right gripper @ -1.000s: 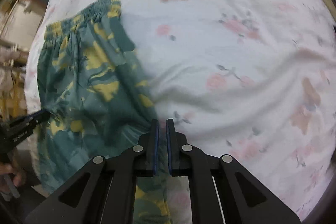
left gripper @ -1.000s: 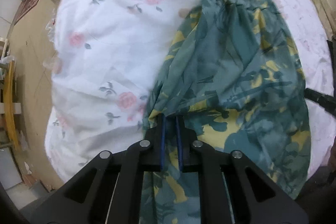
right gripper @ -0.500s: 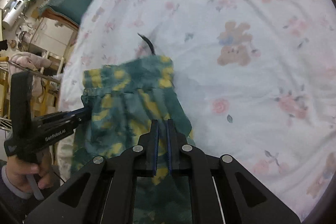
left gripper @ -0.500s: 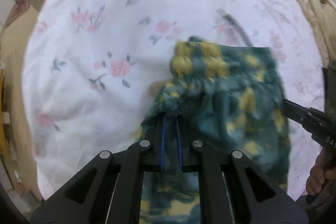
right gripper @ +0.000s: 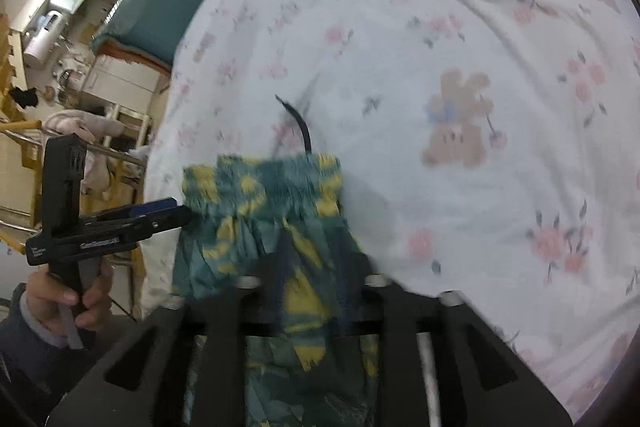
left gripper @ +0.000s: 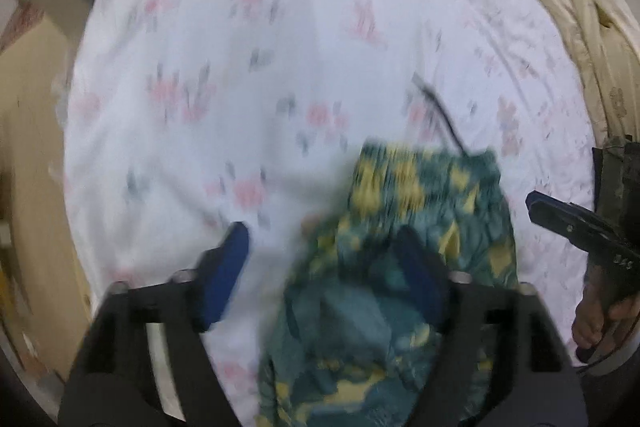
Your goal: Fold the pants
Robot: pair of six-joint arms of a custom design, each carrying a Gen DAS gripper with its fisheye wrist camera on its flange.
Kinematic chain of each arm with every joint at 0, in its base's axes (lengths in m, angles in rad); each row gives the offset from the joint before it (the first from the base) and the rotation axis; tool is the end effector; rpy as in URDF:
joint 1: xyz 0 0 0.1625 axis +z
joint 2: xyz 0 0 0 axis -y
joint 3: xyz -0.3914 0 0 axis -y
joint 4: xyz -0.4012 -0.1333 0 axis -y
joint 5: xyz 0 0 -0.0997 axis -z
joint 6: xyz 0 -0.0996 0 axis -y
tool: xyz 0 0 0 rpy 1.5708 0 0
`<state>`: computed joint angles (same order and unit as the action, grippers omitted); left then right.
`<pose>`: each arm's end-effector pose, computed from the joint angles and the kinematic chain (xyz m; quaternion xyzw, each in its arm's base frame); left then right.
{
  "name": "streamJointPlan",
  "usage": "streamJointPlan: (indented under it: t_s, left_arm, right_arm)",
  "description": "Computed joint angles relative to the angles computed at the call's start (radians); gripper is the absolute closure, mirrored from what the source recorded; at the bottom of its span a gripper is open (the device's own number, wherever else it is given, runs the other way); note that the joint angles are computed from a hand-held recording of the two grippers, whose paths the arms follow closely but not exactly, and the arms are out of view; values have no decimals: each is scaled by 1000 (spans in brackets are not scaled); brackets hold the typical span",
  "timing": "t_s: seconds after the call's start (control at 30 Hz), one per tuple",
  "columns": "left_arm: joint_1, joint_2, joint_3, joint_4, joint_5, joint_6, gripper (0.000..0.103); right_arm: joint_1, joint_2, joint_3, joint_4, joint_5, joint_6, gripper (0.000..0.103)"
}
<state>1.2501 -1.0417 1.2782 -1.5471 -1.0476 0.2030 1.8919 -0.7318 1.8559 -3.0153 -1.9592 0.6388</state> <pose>-0.0349 -0.6857 0.2974 0.2804 0.9165 0.1100 0.2634 0.2763 -0.5279 0.0061 -0.1836 -0.9516 0.2268 0.0967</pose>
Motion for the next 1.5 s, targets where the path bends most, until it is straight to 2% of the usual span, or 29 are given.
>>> streamJointPlan:
  t_s: [0.03,0.13,0.17,0.3,0.4,0.43,0.47,0.5,0.57,0.6,0.67,0.83,0.93,1.03,1.13,1.23,1.4,1.5]
  left_arm:
    - [1,15,-12,1,2,11,29]
    - [26,87,-87,73,-69,29,29]
    - [29,99,-93,77,-68,42,29]
    - [42,112,-70,33,-102,132,31]
    - [47,137,-121,93,-152,180,47]
    - [51,154,-153,132,-172,181,57]
    - [55,170,-178,165,-192,175,61]
    - [56,187,-201,198,-203,167,65]
    - [50,196,-201,202,-197,167,72]
    - [47,196,-200,201,-197,179,83]
    - [39,206,-218,223,-206,189,86]
    - [-8,249,-311,199,-232,231,87]
    - [-55,255,-319,72,-240,320,87]
    - [-82,250,-326,-37,-292,406,87]
    - [-93,223,-300,-51,-300,462,86]
    - [-97,147,-205,-60,-299,554,86]
    - [-89,30,-104,-37,-310,625,86]
    - [-95,-86,16,-72,-311,704,86]
  right_arm:
    - [-8,-1,3,-15,7,-1,43]
    - [-26,13,-11,-31,11,-31,43]
    - [-30,21,-20,-29,10,-44,44]
    - [-71,58,-51,6,36,-60,49]
    - [-106,72,-44,-32,95,-77,51]
    - [-111,73,-40,-45,106,-80,60]
    - [-118,74,-38,-60,128,-90,68]
    - [-124,75,-38,-67,162,-106,71]
    - [-114,76,-57,-27,146,-132,76]
    - [-110,74,-65,-11,140,-151,80]
    - [-104,61,-72,14,131,-170,83]
    - [-61,41,-159,130,16,-263,86]
    - [-31,33,-244,167,-107,-312,86]
    - [16,41,-323,163,-253,-424,86]
    - [34,22,-338,208,-272,-452,86]
    - [62,3,-298,201,-268,-488,86]
    - [123,-4,-215,170,-293,-471,86]
    - [182,-6,-165,153,-326,-424,86]
